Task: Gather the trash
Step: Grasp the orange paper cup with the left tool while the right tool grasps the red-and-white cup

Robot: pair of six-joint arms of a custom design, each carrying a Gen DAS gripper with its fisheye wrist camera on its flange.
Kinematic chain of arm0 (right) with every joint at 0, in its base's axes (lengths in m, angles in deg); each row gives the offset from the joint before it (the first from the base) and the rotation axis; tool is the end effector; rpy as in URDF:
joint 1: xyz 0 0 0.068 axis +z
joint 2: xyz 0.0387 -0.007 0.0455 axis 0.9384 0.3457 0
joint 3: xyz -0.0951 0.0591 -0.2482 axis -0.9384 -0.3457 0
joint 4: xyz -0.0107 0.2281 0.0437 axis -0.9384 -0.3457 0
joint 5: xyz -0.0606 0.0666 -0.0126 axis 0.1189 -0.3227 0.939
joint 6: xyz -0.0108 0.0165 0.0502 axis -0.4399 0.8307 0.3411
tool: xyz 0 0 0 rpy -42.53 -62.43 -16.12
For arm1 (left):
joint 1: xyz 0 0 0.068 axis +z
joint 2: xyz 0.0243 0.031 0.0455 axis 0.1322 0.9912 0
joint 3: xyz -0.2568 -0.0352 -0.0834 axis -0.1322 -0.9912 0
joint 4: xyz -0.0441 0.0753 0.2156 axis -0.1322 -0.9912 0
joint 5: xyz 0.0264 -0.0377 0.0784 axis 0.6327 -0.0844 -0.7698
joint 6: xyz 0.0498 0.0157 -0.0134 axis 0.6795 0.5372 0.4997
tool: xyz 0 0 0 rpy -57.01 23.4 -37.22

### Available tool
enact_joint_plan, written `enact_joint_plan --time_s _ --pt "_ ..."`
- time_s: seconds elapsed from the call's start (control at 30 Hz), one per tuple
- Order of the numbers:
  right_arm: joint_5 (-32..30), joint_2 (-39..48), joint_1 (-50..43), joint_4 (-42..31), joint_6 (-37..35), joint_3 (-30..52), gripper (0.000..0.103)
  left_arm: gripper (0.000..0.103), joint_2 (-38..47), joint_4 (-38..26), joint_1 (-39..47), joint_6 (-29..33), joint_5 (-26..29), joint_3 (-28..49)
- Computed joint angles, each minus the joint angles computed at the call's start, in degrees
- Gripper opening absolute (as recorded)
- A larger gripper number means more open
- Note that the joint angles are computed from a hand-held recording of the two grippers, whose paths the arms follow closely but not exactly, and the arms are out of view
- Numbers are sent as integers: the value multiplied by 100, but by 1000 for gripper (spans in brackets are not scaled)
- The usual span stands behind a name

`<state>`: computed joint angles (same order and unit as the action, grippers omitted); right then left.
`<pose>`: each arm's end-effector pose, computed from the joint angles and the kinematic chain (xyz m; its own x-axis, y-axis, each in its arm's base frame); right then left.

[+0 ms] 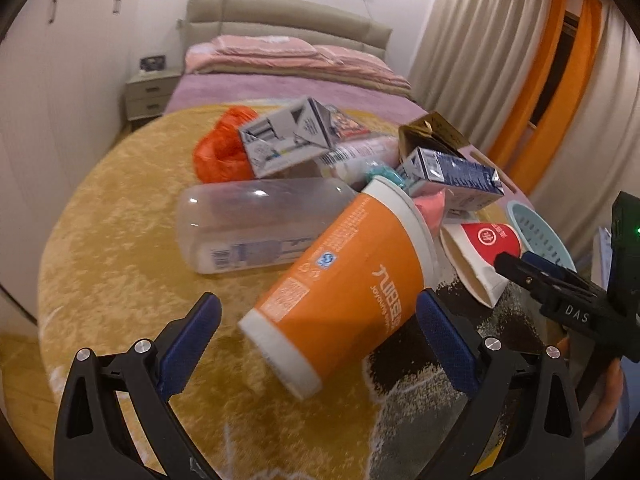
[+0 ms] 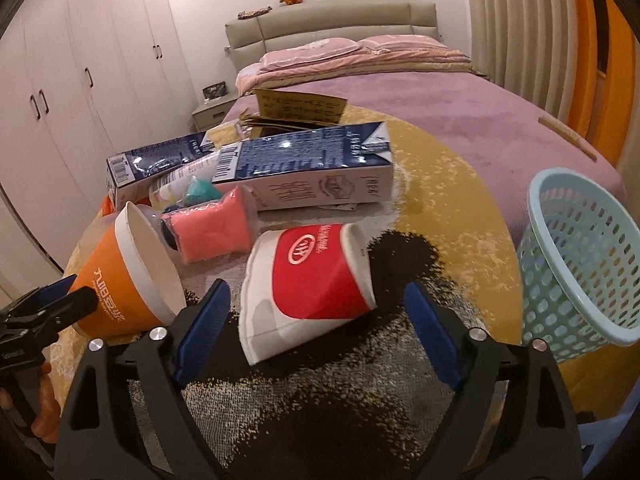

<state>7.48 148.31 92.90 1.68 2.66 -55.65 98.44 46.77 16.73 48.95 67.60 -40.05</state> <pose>0.2114 0.0806 0.1696 -0.6500 0.1625 -0.7424 0.0708 0.9856 0.1537 0.2218 0.0182 0.1641 -0.7203 0.0912 -0.6876 0.3346 0.9141 -0.2292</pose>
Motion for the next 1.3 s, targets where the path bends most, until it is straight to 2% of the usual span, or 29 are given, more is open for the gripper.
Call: enact_joint_plan --time_s 0.23,0.43,0.5,0.53,0.77,0.97,1.07,1.1,1.17,1.3 --pt "-131 647 -5 -230 -138 496 86 94 617 8 -375 -135 -151 233" --pt "-34 955 75 -499 -205 811 86 93 528 -23 -641 -200 -422 169" --pt "52 985 105 -488 -177 817 81 90 460 -91 -674 -223 -435 164" --pt "72 993 101 -484 -182 816 75 88 411 -128 -670 -228 -412 143" --pt "173 722 82 -293 -222 531 74 72 -175 -261 -674 -282 -289 -216" --pt "132 184 -7 -312 -242 263 74 62 -668 -265 -769 -465 -158 -429" --pt "109 66 -66 -333 -272 211 74 58 -812 -470 -786 -371 20 -423" --pt "68 36 -113 -338 -275 188 74 60 -770 -521 -776 -313 149 -396" --pt "-37 -8 -219 -338 -303 142 74 84 -575 -568 -787 -245 290 -311" --pt "-148 53 -344 -291 -341 120 74 86 61 -551 -791 -224 379 72"
